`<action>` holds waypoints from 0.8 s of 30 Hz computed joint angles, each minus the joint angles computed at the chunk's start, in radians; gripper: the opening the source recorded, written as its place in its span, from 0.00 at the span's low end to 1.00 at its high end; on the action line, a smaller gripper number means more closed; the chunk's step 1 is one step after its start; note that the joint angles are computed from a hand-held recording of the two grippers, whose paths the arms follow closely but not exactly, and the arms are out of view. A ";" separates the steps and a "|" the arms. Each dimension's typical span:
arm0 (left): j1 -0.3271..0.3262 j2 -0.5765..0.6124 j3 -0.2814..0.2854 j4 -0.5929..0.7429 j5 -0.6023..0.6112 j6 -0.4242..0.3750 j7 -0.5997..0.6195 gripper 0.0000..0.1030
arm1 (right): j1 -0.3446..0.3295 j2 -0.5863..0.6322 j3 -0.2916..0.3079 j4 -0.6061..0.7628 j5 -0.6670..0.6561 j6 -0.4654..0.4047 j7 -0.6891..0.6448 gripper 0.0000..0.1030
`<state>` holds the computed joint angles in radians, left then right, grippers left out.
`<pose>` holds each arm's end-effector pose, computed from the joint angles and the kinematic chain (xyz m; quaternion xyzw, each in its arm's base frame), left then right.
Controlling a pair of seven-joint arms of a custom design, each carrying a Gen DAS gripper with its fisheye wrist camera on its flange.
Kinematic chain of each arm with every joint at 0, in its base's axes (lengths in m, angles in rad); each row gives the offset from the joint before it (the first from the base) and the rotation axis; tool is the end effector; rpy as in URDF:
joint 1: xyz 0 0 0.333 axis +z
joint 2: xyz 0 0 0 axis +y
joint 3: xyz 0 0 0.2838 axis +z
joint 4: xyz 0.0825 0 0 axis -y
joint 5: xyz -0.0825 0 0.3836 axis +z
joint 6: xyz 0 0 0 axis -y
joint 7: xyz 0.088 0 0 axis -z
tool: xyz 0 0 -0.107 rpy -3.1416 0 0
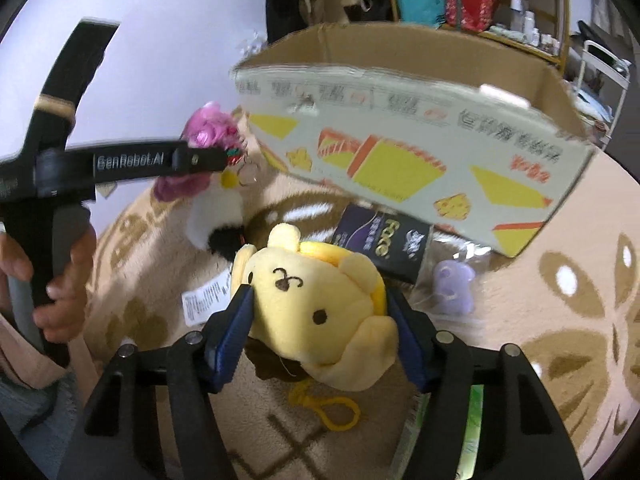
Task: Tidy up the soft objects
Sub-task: 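Lift both plushes and carry them over the open box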
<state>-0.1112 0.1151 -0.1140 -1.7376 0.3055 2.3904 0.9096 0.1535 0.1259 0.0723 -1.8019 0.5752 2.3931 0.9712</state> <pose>0.6215 -0.1365 0.5320 -0.7625 0.5779 -0.2066 0.2048 0.6161 0.1443 0.4928 -0.8101 0.4874 -0.0471 0.3225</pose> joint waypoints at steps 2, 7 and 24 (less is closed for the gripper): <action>-0.004 -0.032 0.001 -0.036 0.037 0.039 -0.032 0.68 | -0.004 -0.023 -0.003 -0.018 0.017 0.021 0.007 0.67; 0.006 -0.105 -0.012 -0.107 0.124 0.113 -0.105 0.68 | -0.016 -0.066 -0.025 -0.041 0.062 0.050 0.007 0.67; 0.078 -0.245 -0.117 -0.201 0.582 0.232 -0.410 0.69 | 0.017 -0.142 -0.060 -0.072 0.264 0.349 -0.123 0.67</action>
